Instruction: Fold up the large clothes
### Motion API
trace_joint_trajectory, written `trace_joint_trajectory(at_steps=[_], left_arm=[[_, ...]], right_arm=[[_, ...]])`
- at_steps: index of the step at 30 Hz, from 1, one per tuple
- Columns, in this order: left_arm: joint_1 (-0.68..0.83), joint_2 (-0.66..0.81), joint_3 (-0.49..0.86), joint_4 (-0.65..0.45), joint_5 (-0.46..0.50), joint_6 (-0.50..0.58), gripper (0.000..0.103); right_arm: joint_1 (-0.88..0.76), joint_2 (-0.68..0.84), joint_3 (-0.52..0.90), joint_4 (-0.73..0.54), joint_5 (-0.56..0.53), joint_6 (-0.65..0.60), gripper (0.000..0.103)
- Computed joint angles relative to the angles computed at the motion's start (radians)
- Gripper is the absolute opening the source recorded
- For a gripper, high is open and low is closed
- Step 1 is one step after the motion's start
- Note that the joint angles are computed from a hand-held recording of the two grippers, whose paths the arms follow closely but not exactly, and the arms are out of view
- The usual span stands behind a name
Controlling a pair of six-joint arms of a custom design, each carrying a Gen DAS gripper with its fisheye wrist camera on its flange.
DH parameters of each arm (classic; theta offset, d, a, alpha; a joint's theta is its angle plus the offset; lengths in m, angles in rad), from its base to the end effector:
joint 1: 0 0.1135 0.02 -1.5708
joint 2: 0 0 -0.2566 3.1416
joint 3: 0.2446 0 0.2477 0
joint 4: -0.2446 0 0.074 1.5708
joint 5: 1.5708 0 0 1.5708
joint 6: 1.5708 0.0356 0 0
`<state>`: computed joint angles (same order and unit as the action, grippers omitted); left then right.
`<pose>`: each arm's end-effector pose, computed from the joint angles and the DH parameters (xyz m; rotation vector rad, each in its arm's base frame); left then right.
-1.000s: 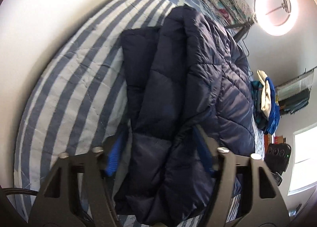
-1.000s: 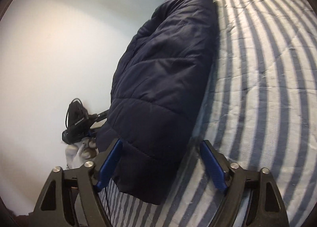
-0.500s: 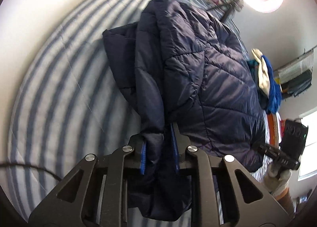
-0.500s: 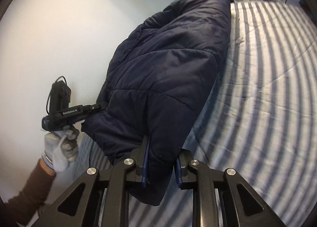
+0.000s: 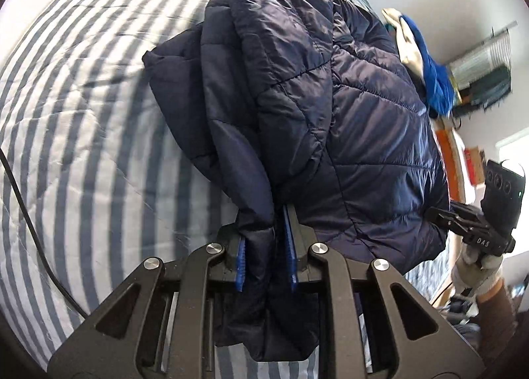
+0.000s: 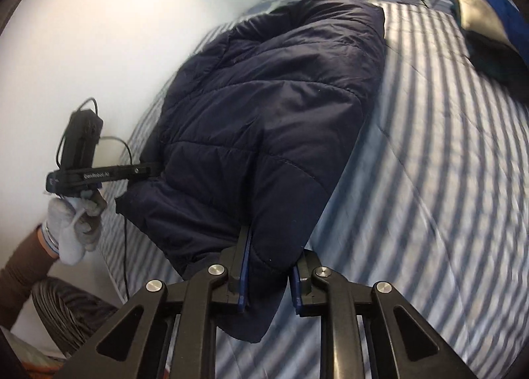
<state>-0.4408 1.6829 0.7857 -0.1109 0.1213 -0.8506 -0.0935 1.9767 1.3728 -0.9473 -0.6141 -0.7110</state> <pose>0.2730 -0.1335 0.1256 -0.5030 2.6536 -0.6006 0.3556 -0.0127 0.1591 -0.8512 2.6406 0.7988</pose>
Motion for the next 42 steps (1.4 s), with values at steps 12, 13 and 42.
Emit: trace_joint_trajectory(at_steps=[12,13,42], left_arm=[[0.231,-0.145,-0.225,0.234,0.164,0.009,0.074],[0.280,-0.134,-0.239,0.279,0.210,-0.004,0.074],[0.296,0.445,0.489,0.070,0.310,0.044,0.074]], right_arm=[[-0.066,-0.034,-0.056,0.098,-0.100,-0.032,0.076],[-0.084,-0.036,-0.056,0.129,-0.123,-0.009,0.084],[0.029,0.442,0.465,0.093,-0.242,0.283,0.081]])
